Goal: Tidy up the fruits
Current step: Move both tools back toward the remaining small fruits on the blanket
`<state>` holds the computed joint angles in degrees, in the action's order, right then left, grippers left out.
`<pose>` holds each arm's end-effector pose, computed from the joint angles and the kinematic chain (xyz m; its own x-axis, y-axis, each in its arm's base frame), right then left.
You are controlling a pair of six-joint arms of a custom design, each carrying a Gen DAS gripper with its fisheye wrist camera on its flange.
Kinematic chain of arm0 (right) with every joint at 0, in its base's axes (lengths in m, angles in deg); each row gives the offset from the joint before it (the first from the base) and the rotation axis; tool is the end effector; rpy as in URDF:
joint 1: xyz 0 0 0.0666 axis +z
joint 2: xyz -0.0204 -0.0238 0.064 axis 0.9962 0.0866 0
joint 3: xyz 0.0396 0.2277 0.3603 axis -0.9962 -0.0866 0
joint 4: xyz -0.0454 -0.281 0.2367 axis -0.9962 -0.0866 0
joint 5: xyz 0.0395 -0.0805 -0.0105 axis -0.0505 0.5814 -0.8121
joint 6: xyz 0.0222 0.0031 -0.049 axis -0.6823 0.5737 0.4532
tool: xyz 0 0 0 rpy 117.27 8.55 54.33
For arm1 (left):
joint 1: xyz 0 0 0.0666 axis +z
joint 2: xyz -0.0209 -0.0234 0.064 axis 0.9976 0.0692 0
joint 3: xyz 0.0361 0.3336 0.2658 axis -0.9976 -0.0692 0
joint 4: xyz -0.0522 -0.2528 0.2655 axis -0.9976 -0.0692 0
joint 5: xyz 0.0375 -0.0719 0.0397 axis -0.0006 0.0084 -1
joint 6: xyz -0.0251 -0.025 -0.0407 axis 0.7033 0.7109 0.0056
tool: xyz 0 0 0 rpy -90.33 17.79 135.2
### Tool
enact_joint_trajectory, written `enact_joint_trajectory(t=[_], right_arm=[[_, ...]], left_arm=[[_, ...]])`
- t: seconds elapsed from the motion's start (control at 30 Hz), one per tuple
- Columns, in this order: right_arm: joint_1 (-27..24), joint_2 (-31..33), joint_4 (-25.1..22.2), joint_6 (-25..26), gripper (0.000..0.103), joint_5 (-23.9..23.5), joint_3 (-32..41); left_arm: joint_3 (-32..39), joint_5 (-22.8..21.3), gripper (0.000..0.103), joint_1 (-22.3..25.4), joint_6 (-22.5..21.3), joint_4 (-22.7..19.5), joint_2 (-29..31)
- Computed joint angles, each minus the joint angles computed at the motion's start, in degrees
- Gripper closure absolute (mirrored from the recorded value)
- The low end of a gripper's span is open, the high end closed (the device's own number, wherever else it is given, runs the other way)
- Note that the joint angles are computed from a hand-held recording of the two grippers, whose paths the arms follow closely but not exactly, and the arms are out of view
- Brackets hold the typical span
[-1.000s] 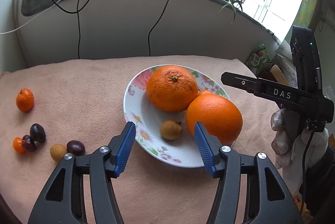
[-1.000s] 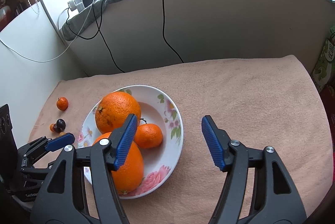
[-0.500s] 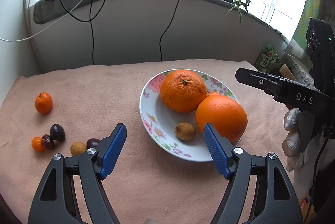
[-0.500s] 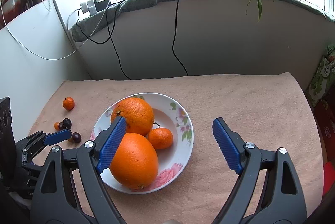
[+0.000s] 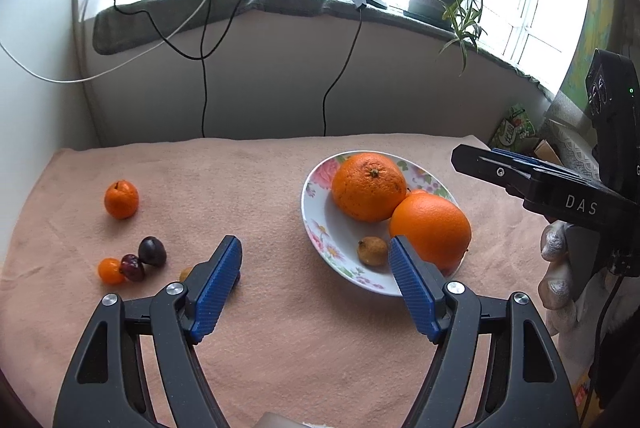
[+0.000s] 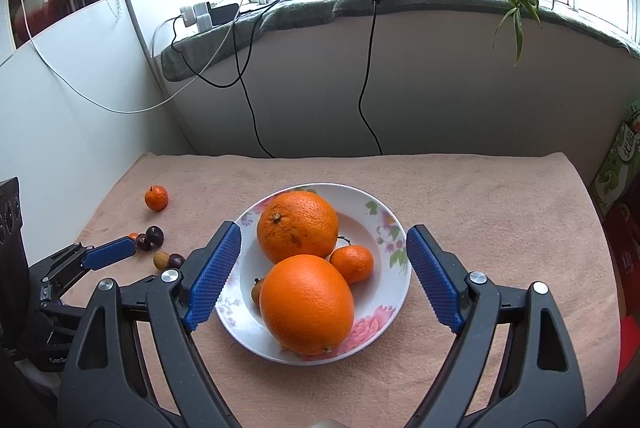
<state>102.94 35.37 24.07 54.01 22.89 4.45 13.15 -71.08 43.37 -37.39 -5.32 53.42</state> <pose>0.4598 0.1585 0.5416 -0.6605 -0.1777 -0.7295 -0.4675 0.8577 0.2143 0.3573 -0.3115 0.5190 -0.6811 -0.0836 -0.7274 0.0565 0.9845 -0.1661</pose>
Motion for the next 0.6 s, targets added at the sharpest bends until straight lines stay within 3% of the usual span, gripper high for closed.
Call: enact_joint_trajectory(t=[0.6], right_arm=[[5.8,-3.1,1.7,2.4,0.016,0.9,-2.2]], left_arm=[[-5.9,-2.2,0.027,0.2,3.1,0.4,-6.1]])
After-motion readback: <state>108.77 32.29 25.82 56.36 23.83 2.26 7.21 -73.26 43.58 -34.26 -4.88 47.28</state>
